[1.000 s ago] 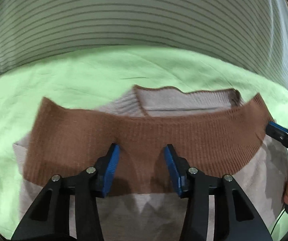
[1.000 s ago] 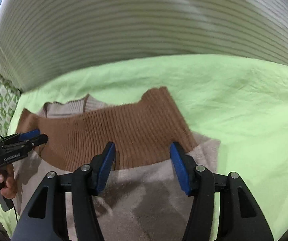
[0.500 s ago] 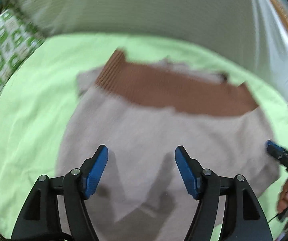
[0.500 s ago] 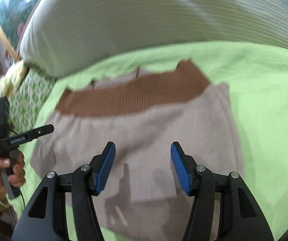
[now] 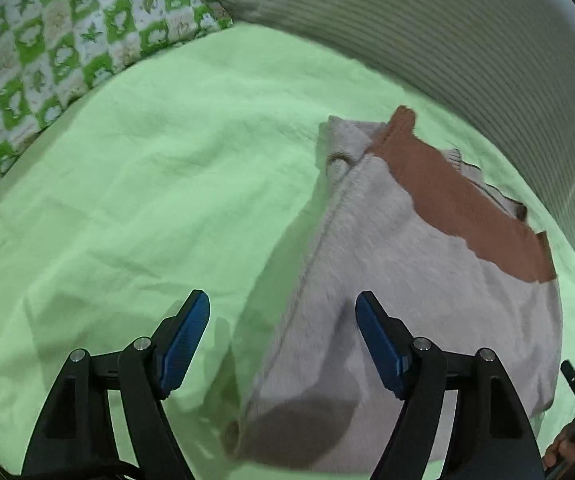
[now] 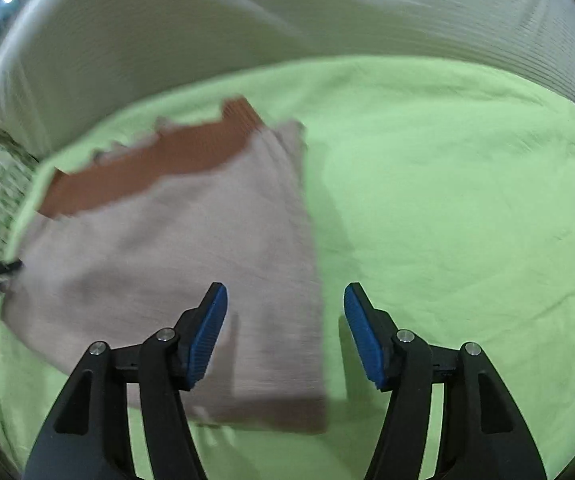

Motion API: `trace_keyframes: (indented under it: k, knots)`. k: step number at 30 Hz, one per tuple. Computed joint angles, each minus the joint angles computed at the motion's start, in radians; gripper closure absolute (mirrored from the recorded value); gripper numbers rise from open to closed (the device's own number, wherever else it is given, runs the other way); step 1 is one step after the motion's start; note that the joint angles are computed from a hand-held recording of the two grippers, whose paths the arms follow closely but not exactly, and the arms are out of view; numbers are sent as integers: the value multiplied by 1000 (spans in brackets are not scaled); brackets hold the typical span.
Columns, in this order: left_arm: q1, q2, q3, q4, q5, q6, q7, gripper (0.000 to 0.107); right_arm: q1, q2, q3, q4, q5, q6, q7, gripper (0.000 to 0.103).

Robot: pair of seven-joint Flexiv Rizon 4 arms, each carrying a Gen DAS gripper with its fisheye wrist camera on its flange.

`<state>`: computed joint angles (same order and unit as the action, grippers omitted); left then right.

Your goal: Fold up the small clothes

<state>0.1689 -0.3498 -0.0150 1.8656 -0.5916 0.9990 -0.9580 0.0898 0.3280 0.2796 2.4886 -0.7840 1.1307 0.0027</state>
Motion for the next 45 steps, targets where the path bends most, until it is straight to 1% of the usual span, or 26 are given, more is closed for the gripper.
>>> trace_keyframes:
  k: [1,4,6,8,11,14,15,16,18,21,23,24,25,26,27,29,30,34,36,37,38,39,40,42,44,45]
  knots:
    - [3,16,-5,14,-17,-7,3,31,-4,-5,3,-8,-17,13,13,41]
    - [3,67,9,61,-36,-37,-3,31,-25,-50,-3,-32,-97,128,81,41]
    - [-2,89,23,84,-36,-52,-22,29,-42,-117,-3,-70,-187,209,140,41]
    - [-11,114,35,117,-34,-53,-44,29,-34,-178,-18,-113,-260,258,170,41]
    - [-13,157,57,170,-32,-63,-64,28,-6,-287,-70,-178,-364,388,221,41]
    - [-18,178,69,202,-16,-82,-74,27,53,-391,-106,-235,-328,475,157,41]
    - [-16,178,68,208,-25,-95,-65,27,67,-426,-97,-254,-263,482,97,43]
    - [-14,182,69,216,-30,-115,-58,27,72,-456,-73,-275,-181,465,22,43]
    - [-15,184,72,230,-40,-123,-62,27,81,-495,-47,-312,-82,414,-72,43]
    - [-11,171,66,235,-103,-132,-71,27,121,-521,-98,-350,-76,360,-97,44]
    - [-5,155,58,231,-160,-143,-79,27,158,-519,-167,-359,-130,350,-54,45]
    - [-5,149,56,229,-174,-140,-84,27,173,-514,-185,-369,-132,320,-52,45]
    - [-5,140,53,224,-191,-141,-90,27,181,-515,-195,-376,-108,317,-59,45]
    - [-3,131,45,220,-223,-141,-87,27,191,-517,-213,-378,-106,332,-49,45]
    - [-3,123,39,215,-245,-137,-84,27,206,-506,-241,-372,-135,346,-11,45]
    - [-9,105,29,205,-278,-116,-95,27,220,-477,-279,-356,-224,359,76,45]
    - [-11,98,25,200,-288,-110,-97,27,216,-461,-294,-343,-292,376,145,45]
    - [-24,75,8,184,-317,-66,-108,29,158,-401,-281,-286,-470,399,348,45]
    - [-30,54,2,160,-300,-53,-110,36,127,-393,-259,-266,-487,412,380,46]
    - [-32,50,0,153,-288,-51,-109,42,108,-394,-254,-259,-514,433,408,47]
    - [-31,48,-5,149,-287,-50,-99,50,90,-402,-250,-262,-542,457,431,53]
    - [-31,44,-10,143,-288,-52,-93,54,80,-410,-238,-262,-528,465,415,61]
    - [-31,43,-13,140,-286,-52,-86,59,79,-414,-224,-262,-489,454,380,65]
    - [-36,46,-13,136,-268,-44,-80,66,78,-422,-228,-274,-524,458,402,72]
    - [-37,56,-16,142,-274,-38,-70,72,90,-432,-203,-277,-434,409,318,75]
    - [-38,65,-18,146,-282,-35,-63,74,99,-442,-180,-274,-332,381,238,76]
